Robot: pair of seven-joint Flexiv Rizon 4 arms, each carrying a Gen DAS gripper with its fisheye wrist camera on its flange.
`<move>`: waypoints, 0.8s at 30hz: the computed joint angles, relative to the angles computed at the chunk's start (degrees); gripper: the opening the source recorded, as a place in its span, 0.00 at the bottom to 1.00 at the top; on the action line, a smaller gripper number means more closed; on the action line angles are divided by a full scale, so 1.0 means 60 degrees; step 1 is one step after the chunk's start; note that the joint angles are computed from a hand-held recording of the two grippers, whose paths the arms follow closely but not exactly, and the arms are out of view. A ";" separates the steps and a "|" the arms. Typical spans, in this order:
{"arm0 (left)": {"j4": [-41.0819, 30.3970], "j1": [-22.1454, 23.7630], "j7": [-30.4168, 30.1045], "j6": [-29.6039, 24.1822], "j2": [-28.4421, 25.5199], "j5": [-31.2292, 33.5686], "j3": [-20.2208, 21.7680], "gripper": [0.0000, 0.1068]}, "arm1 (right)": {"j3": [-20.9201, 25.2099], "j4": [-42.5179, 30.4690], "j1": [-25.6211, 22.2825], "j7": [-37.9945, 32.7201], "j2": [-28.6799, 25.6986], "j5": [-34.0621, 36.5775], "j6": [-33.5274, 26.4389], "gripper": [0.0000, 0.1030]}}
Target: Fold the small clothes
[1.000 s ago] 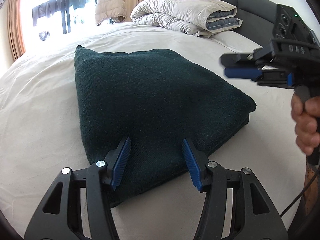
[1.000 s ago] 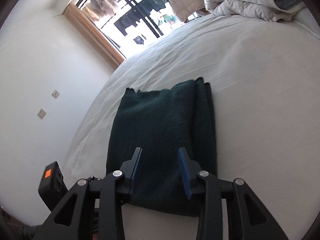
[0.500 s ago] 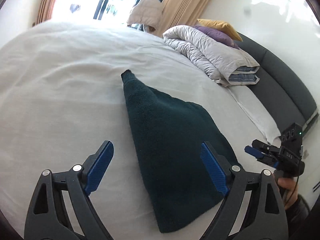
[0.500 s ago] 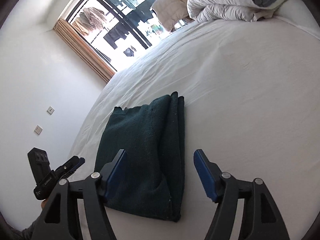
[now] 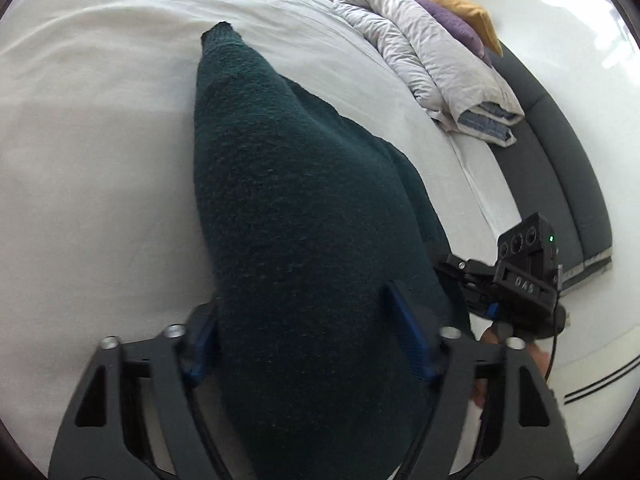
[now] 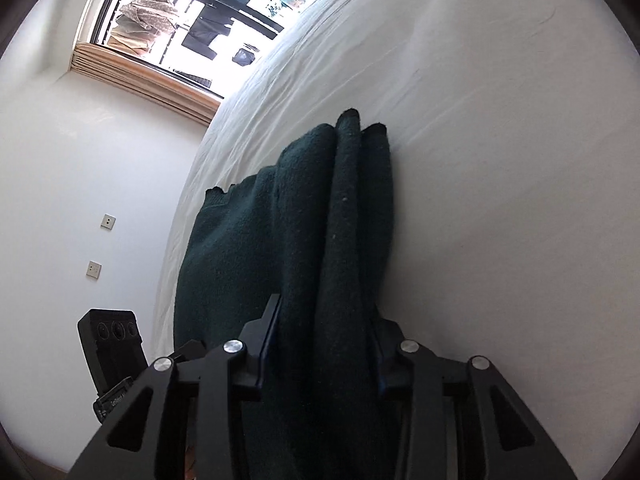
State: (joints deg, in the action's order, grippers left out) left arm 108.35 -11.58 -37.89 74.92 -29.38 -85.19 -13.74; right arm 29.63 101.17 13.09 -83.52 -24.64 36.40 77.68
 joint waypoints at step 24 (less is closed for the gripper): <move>0.1956 0.0438 0.0735 -0.0606 0.2729 -0.0494 0.1596 0.31 | -0.1009 -0.0120 0.2834 0.4372 0.0031 -0.4817 0.1712 0.27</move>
